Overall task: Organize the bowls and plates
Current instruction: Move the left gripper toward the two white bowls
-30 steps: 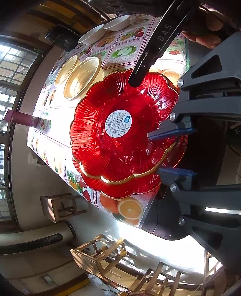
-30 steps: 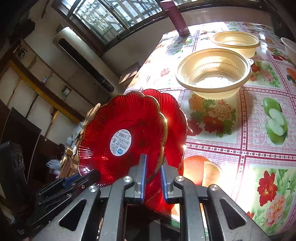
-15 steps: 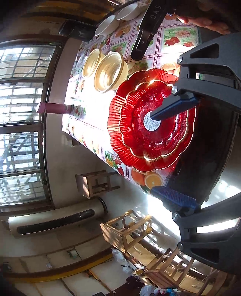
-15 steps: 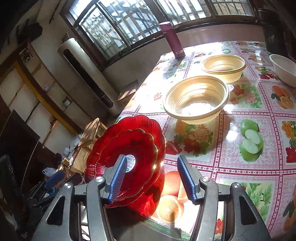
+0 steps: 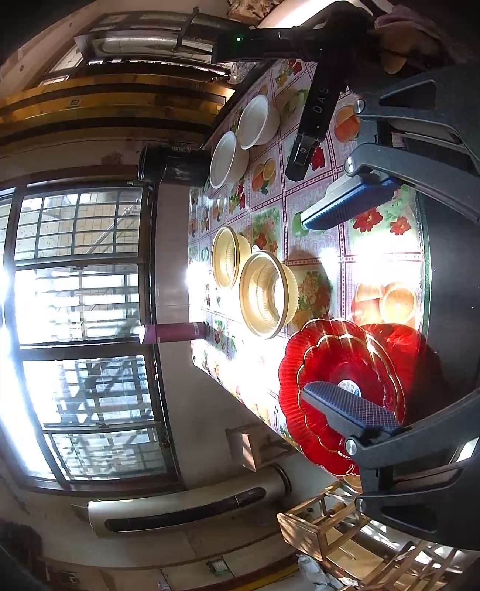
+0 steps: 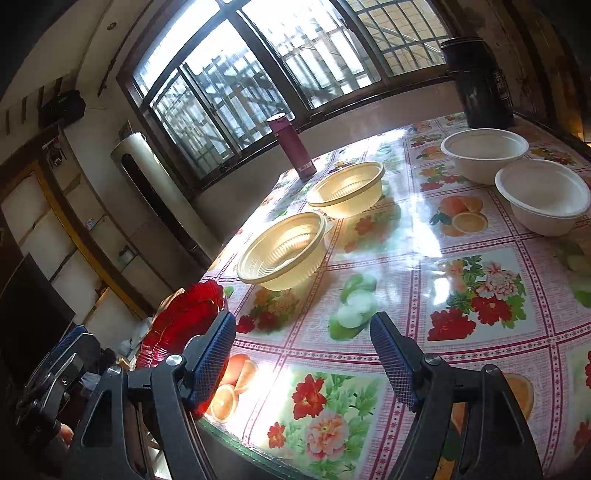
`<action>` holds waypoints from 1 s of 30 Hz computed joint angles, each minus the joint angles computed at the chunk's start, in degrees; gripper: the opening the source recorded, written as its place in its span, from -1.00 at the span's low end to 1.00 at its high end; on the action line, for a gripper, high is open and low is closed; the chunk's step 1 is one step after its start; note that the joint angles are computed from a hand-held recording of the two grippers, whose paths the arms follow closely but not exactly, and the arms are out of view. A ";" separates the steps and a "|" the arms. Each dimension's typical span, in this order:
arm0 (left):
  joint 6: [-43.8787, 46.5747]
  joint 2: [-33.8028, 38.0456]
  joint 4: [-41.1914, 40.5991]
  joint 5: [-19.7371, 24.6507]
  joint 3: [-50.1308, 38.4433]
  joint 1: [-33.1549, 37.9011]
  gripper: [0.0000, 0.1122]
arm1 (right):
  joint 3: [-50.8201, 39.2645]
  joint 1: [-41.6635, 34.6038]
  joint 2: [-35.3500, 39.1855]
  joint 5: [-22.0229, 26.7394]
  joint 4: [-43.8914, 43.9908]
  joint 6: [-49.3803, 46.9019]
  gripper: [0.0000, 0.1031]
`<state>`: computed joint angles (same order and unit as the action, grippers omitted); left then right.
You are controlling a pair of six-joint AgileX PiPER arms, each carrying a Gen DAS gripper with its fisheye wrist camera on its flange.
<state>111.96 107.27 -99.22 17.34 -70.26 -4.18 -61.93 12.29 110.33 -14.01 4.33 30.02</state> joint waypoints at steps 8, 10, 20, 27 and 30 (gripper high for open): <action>-9.59 -0.68 11.59 -2.24 0.85 -8.33 0.52 | 15.54 -12.07 -9.09 -8.41 -6.47 5.93 0.57; -9.70 -0.76 11.85 -1.93 0.68 -10.24 0.52 | 18.06 -15.29 -10.82 -9.33 -8.62 8.06 0.58; -36.88 3.79 33.24 9.00 -10.21 -17.93 0.58 | 28.77 -28.95 -19.68 -16.59 -22.89 16.59 0.90; -49.35 7.06 42.49 11.75 -17.64 -21.92 0.71 | 31.85 -39.89 -24.68 -21.64 -36.38 25.01 0.98; -51.08 8.31 43.04 12.19 -20.66 -22.71 0.84 | 31.48 -44.49 -25.75 -23.75 -42.59 29.66 0.99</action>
